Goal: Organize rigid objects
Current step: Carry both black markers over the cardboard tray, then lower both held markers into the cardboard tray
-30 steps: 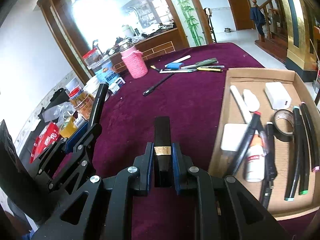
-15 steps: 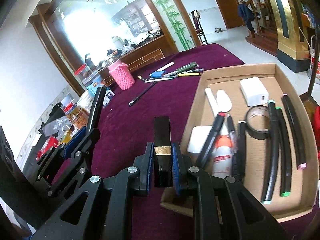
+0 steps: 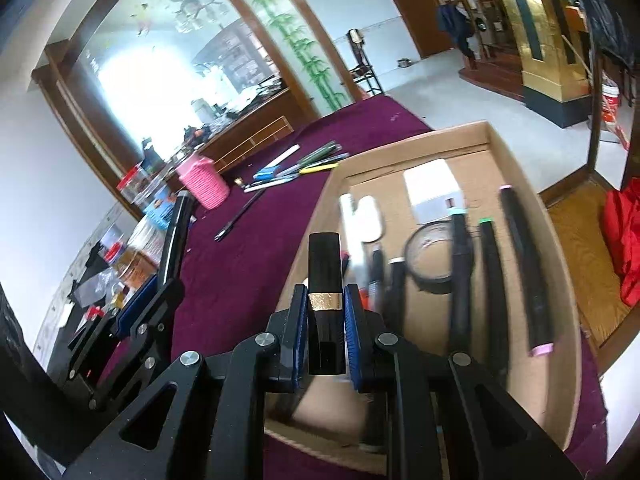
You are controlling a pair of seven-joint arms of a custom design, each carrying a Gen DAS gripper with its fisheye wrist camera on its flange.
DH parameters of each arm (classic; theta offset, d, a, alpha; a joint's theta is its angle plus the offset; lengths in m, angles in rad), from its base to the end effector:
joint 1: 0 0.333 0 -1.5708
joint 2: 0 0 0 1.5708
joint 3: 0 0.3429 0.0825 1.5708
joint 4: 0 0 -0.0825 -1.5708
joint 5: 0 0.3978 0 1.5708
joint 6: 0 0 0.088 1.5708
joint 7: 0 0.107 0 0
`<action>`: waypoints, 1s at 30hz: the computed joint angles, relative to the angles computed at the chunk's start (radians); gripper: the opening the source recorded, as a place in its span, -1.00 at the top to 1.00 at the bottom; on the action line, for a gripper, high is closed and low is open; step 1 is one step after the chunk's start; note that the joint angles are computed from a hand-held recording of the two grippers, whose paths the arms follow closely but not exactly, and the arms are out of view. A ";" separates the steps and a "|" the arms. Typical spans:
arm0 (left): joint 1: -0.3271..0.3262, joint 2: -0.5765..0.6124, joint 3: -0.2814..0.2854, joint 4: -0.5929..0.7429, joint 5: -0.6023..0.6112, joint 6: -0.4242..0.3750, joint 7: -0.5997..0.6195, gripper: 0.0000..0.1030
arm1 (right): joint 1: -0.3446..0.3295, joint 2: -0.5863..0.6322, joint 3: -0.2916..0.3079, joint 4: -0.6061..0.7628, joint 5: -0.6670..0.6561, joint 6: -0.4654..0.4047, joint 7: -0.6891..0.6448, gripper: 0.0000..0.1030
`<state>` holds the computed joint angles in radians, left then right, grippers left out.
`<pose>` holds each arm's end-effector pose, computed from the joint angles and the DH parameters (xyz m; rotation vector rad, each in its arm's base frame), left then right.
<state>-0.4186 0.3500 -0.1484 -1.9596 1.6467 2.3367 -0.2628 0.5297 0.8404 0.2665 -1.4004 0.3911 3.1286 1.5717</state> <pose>0.5575 -0.3293 0.3297 -1.5020 1.4636 -0.5602 0.6334 0.5029 0.3216 -1.7343 1.3839 -0.0321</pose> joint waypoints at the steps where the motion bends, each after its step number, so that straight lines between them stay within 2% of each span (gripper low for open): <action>1: 0.002 0.006 -0.001 0.008 -0.003 0.007 0.004 0.76 | 0.013 -0.002 -0.024 -0.001 0.001 0.001 0.014 0.70; 3: 0.006 0.025 -0.002 0.034 -0.021 0.034 0.022 0.76 | 0.055 -0.008 -0.097 -0.004 -0.001 0.000 0.061 0.70; 5: 0.011 0.044 0.001 0.059 -0.041 0.076 0.035 0.76 | 0.076 -0.008 -0.138 -0.005 -0.009 -0.002 0.097 0.70; 8: 0.008 0.070 0.009 0.091 -0.074 0.116 0.061 0.76 | 0.062 -0.007 -0.131 -0.009 -0.019 0.002 0.114 0.70; 12: -0.001 0.105 0.026 0.131 -0.119 0.159 0.089 0.76 | 0.084 -0.003 -0.175 -0.002 -0.040 -0.006 0.153 0.70; 19: 0.010 0.157 0.055 0.184 -0.253 0.289 0.160 0.77 | 0.088 0.022 -0.200 0.035 -0.076 -0.073 0.209 0.70; 23: 0.008 0.177 0.076 0.197 -0.316 0.349 0.196 0.77 | 0.077 0.032 -0.192 0.050 -0.094 -0.098 0.218 0.70; 25: 0.005 0.183 0.088 0.197 -0.338 0.381 0.208 0.77 | 0.089 0.033 -0.209 0.052 -0.106 -0.099 0.233 0.70; 30: -0.014 0.190 0.116 0.198 -0.359 0.416 0.229 0.77 | 0.102 0.034 -0.225 0.051 -0.130 -0.095 0.259 0.69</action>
